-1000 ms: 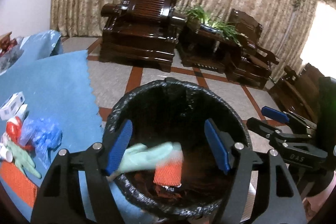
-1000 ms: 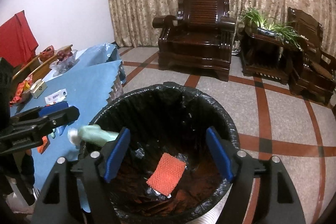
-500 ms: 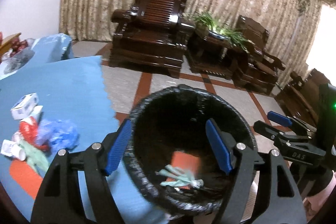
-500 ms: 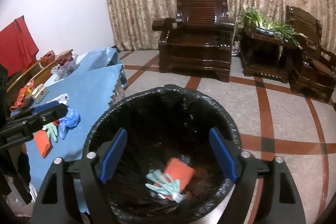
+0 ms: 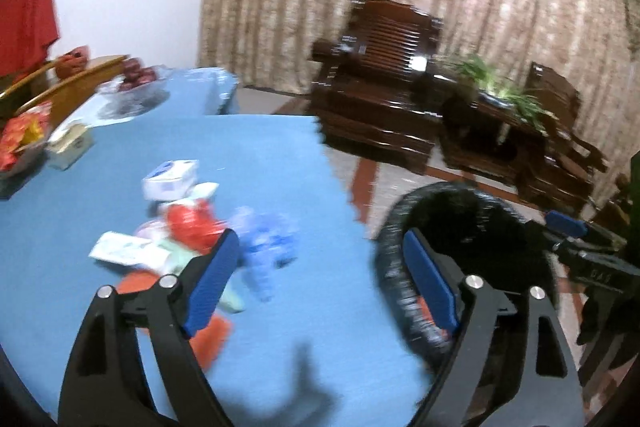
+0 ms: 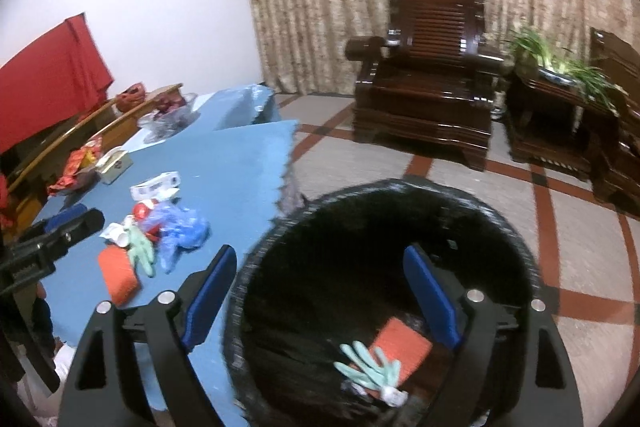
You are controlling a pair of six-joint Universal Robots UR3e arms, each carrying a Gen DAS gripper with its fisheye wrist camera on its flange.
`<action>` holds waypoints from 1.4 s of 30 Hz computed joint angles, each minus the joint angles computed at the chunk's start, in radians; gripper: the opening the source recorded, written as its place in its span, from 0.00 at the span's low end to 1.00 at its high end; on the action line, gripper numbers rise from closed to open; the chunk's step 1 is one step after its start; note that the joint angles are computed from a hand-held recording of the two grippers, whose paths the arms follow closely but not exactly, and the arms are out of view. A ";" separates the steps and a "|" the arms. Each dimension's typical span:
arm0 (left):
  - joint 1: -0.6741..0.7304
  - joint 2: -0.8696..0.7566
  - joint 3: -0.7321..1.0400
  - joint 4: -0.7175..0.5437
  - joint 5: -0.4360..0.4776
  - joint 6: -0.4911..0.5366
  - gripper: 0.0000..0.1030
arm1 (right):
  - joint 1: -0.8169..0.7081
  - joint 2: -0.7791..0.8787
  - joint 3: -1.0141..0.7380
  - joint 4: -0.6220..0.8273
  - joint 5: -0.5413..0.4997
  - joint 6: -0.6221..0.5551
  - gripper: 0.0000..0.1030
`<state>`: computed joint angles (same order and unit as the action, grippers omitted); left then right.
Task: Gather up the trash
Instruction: 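Return both grippers from the bin to the trash pile on the table, then grasp the blue plastic bag with the right gripper while the left grasps another orange net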
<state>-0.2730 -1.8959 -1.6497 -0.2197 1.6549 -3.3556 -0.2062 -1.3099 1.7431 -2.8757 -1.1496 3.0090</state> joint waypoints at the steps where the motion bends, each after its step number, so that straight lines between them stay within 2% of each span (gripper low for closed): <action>1: 0.013 0.017 -0.030 0.008 0.007 0.002 0.84 | 0.026 0.023 -0.027 0.003 -0.005 0.005 0.83; 6: 0.122 0.135 -0.217 0.031 0.034 -0.002 0.84 | 0.153 0.151 -0.187 0.031 -0.026 0.021 0.84; 11: 0.196 0.181 -0.322 0.063 0.060 0.006 0.84 | 0.258 0.291 -0.372 0.071 -0.056 0.036 0.84; 18: 0.273 0.129 -0.394 0.120 0.011 0.025 0.83 | 0.354 0.450 -0.566 0.111 -0.096 0.022 0.84; 26: 0.264 -0.003 -0.357 0.108 -0.015 -0.009 0.70 | 0.375 0.509 -0.622 0.146 -0.124 0.005 0.83; 28: 0.266 -0.025 -0.346 0.114 -0.026 -0.014 0.70 | 0.375 0.521 -0.631 0.148 -0.126 0.004 0.83; 30: 0.277 -0.037 -0.336 0.114 -0.059 -0.022 0.64 | 0.378 0.533 -0.645 0.154 -0.130 0.005 0.83; 33: 0.290 -0.049 -0.322 0.113 -0.110 -0.029 0.46 | 0.387 0.561 -0.684 0.170 -0.132 0.007 0.82; 35: 0.294 -0.053 -0.320 0.116 -0.140 -0.026 0.24 | 0.393 0.574 -0.699 0.173 -0.133 0.006 0.82; 40: 0.290 -0.037 -0.319 0.120 -0.162 -0.032 0.11 | 0.415 0.622 -0.773 0.206 -0.131 -0.006 0.80; 42: 0.302 -0.011 -0.335 0.123 -0.177 -0.040 0.10 | 0.422 0.636 -0.791 0.213 -0.131 -0.007 0.80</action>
